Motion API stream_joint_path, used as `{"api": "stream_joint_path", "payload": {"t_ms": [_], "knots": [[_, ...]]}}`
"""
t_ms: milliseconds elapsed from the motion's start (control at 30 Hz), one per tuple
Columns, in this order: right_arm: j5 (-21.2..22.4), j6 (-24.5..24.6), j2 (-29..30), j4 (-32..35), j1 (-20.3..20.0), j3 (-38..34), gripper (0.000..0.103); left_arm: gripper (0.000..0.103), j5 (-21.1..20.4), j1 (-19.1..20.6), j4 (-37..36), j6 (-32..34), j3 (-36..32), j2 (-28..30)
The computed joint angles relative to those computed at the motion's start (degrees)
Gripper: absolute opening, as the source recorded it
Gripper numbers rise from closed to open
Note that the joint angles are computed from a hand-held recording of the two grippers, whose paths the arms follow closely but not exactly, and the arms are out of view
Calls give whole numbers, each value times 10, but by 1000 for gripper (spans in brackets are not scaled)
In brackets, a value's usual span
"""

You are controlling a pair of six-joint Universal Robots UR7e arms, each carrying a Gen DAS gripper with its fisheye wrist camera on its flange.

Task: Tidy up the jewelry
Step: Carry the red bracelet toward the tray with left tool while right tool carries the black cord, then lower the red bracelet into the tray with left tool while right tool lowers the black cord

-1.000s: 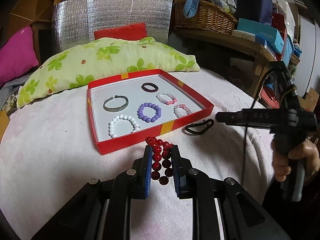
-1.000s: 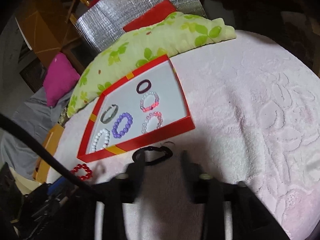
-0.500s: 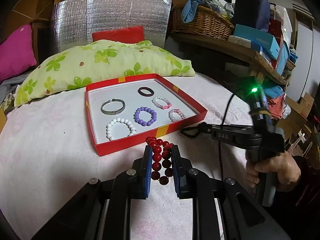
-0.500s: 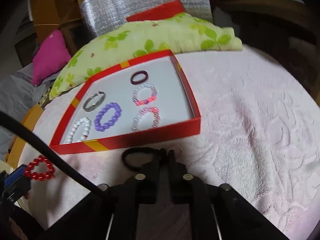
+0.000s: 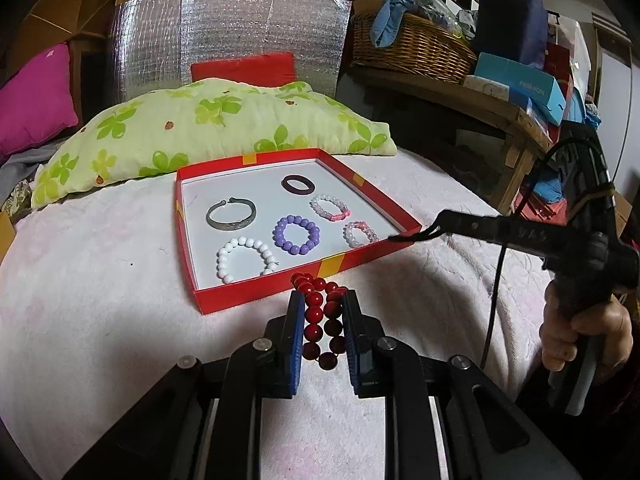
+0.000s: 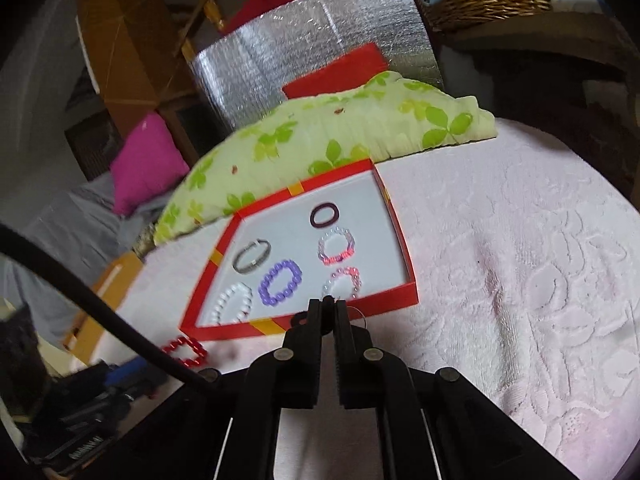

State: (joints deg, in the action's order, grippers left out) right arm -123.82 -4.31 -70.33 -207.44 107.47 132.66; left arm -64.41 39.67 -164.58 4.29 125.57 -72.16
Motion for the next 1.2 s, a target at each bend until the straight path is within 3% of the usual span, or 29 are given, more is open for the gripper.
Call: {"api": "stream_joint_path", "payload": {"t_ms": [233, 400, 567, 833, 1200], "knots": [[8, 15, -9, 23, -4, -18, 6, 20, -17, 6, 16, -8, -17, 5], [-9, 22, -3, 98, -9, -70, 6, 20, -24, 10, 31, -5, -56, 21], [-21, 11, 25, 155, -21, -140, 6, 20, -12, 26, 65, 13, -134, 74], [-38, 12, 81, 166, -47, -239, 6, 20, -54, 75, 128, -13, -280, 183], [-59, 0, 139, 198, -63, -307, 6, 20, -61, 99, 174, -43, -353, 240]]}}
